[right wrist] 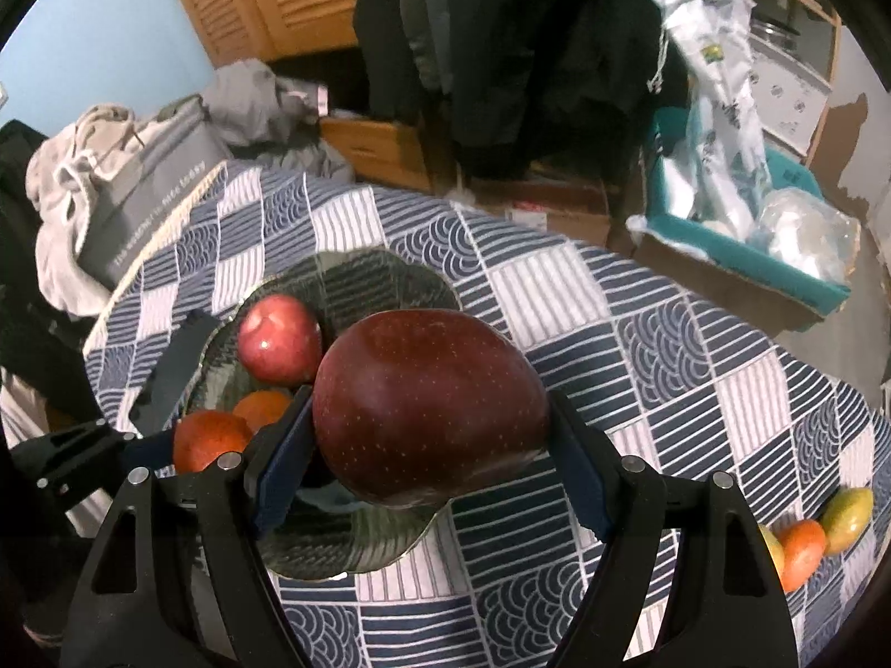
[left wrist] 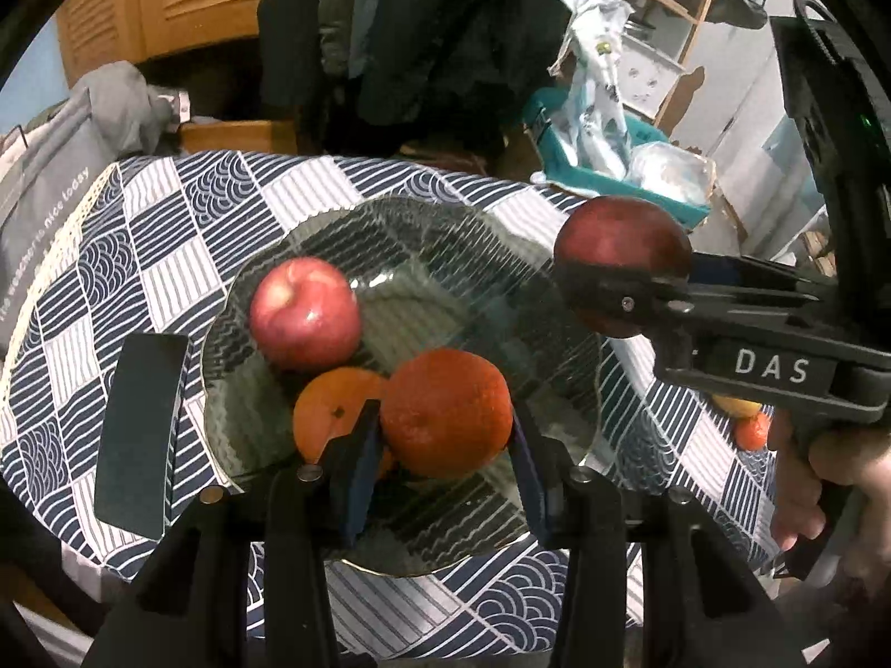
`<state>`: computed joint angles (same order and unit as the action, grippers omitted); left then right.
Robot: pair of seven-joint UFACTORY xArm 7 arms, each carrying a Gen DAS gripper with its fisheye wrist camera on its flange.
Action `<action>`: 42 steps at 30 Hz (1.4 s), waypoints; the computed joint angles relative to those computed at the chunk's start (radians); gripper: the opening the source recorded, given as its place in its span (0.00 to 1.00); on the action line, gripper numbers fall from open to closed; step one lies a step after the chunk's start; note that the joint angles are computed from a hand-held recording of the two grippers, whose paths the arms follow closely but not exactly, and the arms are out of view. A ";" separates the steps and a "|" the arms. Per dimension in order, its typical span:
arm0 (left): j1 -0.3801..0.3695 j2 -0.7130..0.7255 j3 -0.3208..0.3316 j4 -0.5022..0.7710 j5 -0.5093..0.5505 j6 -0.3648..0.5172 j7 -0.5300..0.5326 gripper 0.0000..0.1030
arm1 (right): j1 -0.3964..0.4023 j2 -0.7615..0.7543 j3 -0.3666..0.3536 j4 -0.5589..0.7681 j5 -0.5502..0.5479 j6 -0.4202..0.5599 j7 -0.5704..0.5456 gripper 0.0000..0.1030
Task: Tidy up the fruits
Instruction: 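Lower the red apple into the bowl with the right tool while the left tool lowers the orange in, then open both tools and withdraw them from the bowl toward the remaining fruit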
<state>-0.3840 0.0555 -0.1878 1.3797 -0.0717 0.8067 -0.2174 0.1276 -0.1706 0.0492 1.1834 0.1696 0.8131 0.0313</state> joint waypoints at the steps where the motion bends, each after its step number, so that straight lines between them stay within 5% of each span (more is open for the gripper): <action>1: 0.000 0.001 0.000 -0.004 0.004 0.002 -0.002 0.44 | 0.000 0.006 0.002 0.001 -0.007 0.004 0.001 0.77; 20: 0.004 0.030 0.004 -0.027 -0.006 0.056 -0.015 0.44 | 0.009 0.043 0.008 0.006 -0.006 0.026 -0.012 0.77; 29: 0.006 0.019 0.006 -0.027 -0.011 0.055 -0.044 0.65 | 0.015 0.063 0.006 0.024 0.037 0.064 -0.040 0.78; 42: 0.014 -0.006 0.007 -0.021 -0.020 0.046 -0.059 0.65 | 0.011 0.043 0.002 0.023 0.066 0.047 -0.033 0.78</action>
<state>-0.3705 0.0498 -0.1809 1.3586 -0.0919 0.8525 -0.2763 0.1385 -0.1277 0.0510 1.2065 0.2357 0.8601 -0.0016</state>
